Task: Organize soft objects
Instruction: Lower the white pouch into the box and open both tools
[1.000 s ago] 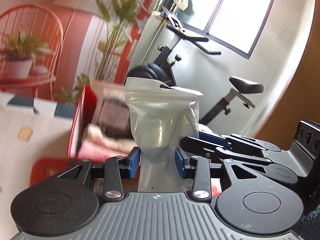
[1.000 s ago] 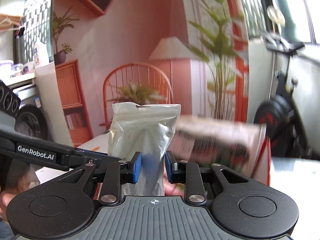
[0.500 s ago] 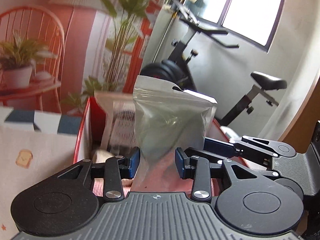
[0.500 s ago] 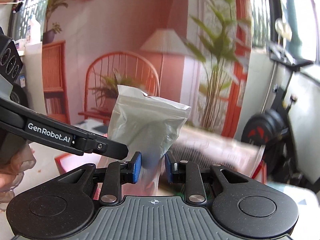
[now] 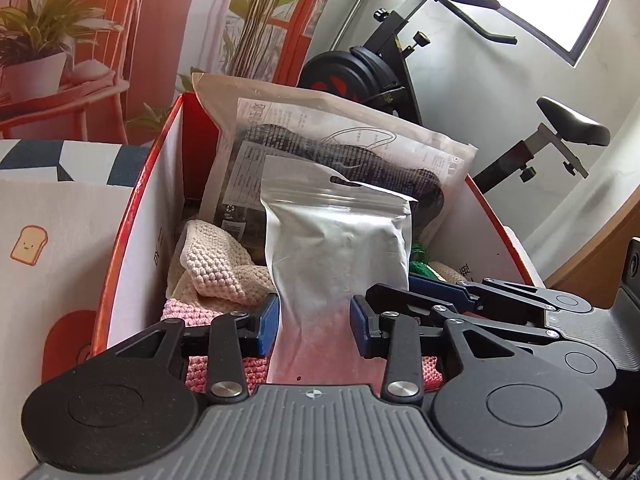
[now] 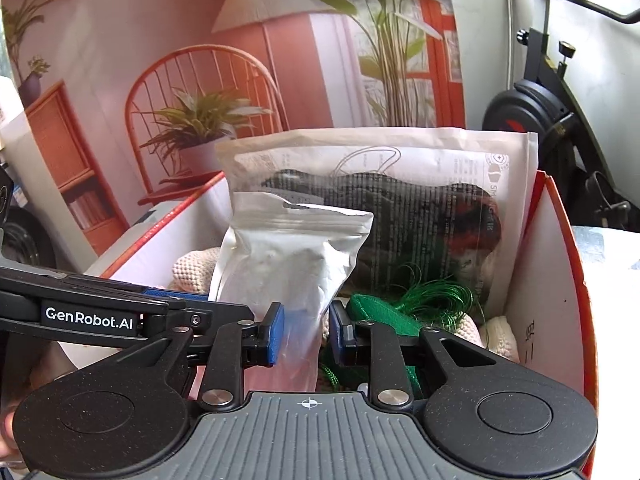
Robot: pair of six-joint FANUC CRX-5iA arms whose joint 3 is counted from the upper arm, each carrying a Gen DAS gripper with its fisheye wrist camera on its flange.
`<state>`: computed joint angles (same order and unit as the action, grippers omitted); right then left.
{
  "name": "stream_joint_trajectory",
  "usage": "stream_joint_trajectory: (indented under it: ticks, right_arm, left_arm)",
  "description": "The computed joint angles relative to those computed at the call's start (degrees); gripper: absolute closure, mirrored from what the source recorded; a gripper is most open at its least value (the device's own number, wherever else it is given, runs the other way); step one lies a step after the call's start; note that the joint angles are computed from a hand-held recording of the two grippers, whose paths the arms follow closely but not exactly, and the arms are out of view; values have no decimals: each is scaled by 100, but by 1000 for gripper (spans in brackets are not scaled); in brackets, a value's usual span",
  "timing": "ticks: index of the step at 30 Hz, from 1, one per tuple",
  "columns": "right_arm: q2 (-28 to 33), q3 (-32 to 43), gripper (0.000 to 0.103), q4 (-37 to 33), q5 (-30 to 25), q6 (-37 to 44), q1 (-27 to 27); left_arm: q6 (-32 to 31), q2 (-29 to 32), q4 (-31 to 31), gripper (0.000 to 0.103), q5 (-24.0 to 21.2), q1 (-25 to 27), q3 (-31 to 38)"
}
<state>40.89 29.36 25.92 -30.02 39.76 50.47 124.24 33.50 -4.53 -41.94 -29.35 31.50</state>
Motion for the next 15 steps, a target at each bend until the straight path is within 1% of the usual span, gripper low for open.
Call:
stream_joint_trajectory:
  ticks: [2, 4, 6, 8, 10, 12, 13, 15]
  right_arm:
    - [33, 73, 80, 127, -136, -27, 34]
    - [41, 64, 78, 403, -222, -140, 69]
    - [-29, -157, 73, 937, -183, -519, 103]
    - [-192, -561, 68, 1604, 23, -1061, 102]
    - [-422, -1108, 65, 2496, 292, -1857, 58]
    - [-742, -1784, 62, 3547, 702, -2955, -76]
    - [-905, -2119, 62, 4185, 861, -3602, -166]
    - [-1198, -2675, 61, 5422, 1010, -4743, -342]
  left_arm:
    - [67, -38, -106, 63, -36, -26, -2]
    - [117, -74, -227, 60, -43, -57, 16]
    - [221, -182, -420, 55, -12, -109, -36]
    - [322, -348, -676, 54, 73, -171, -164]
    - [462, -507, -1000, 54, 75, -263, -250]
    - [589, -676, -1308, 53, 46, -372, -342]
    - [640, -769, -1455, 51, 38, -432, -405]
    - [771, -948, -1766, 45, 18, -568, -529]
